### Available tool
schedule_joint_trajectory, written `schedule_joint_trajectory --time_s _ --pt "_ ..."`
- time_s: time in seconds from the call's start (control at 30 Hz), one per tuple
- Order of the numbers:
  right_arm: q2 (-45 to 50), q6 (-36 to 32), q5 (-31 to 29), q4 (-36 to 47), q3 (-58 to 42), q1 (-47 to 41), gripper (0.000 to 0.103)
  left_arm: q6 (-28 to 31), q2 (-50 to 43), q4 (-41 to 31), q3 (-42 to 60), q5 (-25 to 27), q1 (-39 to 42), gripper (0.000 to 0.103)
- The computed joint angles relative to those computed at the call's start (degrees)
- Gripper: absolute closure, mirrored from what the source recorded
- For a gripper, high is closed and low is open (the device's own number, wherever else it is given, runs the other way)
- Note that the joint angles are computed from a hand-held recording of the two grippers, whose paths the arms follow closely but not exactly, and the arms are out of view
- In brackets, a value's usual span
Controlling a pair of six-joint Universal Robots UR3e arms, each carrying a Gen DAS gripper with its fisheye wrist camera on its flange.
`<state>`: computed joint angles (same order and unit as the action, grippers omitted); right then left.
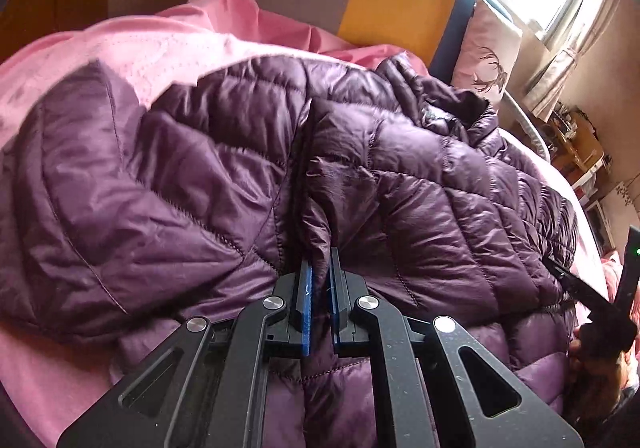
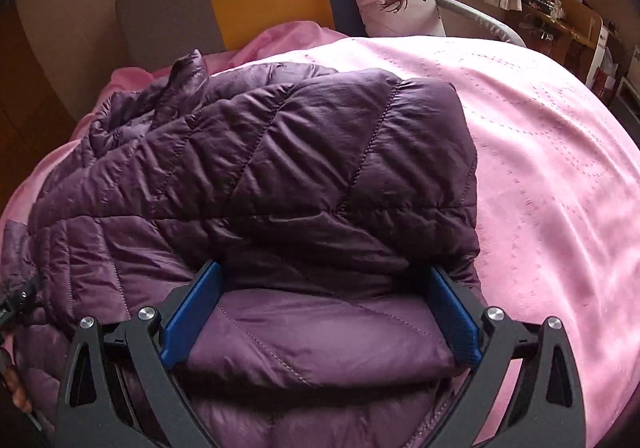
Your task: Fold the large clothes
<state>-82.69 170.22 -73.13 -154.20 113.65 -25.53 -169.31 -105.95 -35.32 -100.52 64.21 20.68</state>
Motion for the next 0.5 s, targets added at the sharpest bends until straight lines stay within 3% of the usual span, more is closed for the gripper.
schedule_joint_trajectory --time_s 0.13,0.23,0.3,0.37,0.43,0.5 --pt "2.6 -0.3 -3.2 -2.0 -0.9 2.0 0.003 -1.1 -0.9 2.1 -0.4 1.2 -0.7 0.094" --pt "2.4 -0.6 -3.2 -2.2 -0.3 1.8 0.002 -1.0 0.5 0.7 -1.0 -1.0 0.8 0.091" --pt "1.9 -1.0 -3.1 -2.2 0.3 1.4 0.002 -0.6 3.1 -0.7 -2.7 -2.3 2.3 0.081" --pt "1.5 -0.9 -3.3 -1.5 -0.1 1.7 0.002 0.2 7.6 -2.3 -6.3 -5.1 5.4 0.054" --pt "1.8 -0.7 -3.6 -1.4 -0.6 2.0 0.002 0.2 13.8 -2.2 -12.0 -8.5 10.1 0.039" --pt "2.1 -0.5 -3.8 -1.3 -1.1 2.4 0.002 1.0 19.0 -4.3 -16.3 -11.4 15.1 0.038"
